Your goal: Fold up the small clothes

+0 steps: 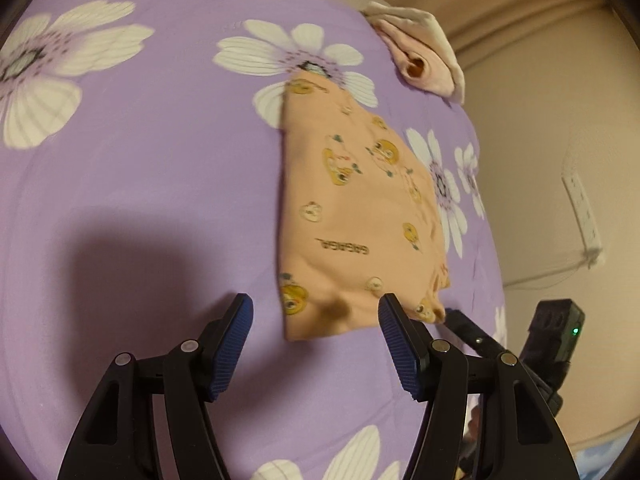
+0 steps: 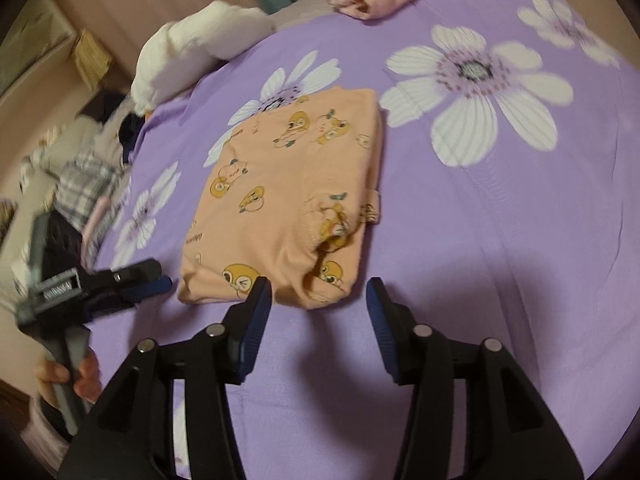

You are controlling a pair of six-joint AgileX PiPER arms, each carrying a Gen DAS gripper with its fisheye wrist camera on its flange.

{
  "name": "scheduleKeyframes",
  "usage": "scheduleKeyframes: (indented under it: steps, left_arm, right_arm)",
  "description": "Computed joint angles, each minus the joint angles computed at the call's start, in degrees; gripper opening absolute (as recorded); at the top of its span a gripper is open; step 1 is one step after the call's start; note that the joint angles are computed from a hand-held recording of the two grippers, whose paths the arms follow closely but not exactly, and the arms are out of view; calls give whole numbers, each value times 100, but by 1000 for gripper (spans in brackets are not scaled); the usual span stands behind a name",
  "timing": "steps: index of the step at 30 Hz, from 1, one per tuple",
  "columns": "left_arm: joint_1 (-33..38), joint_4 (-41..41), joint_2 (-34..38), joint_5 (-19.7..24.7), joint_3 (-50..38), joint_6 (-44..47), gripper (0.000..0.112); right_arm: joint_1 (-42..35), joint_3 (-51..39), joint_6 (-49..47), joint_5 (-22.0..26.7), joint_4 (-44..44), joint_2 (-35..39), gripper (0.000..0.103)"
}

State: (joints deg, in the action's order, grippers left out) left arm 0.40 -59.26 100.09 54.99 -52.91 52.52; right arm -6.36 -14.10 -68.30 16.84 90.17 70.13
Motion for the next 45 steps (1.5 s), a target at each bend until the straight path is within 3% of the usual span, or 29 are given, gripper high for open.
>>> scheduleKeyframes:
  steps: [4,11,28,45]
  left_arm:
    - [179,-120,193,217,-108,-39,70]
    - [206,-221,421,375,-301,-97,70]
    - [211,-214,670,462,-535,-101,70]
    - [32,-295,887,557,-803,-251,70]
  right_arm:
    - [-888,70,-506,870,422,256,59]
    - [-1702,28,-735,1681,603,699,62]
    - [-2129,-227,-1161,2226,743,1415,64]
    - [-2022,-546,-1323,2534,915,1960,66]
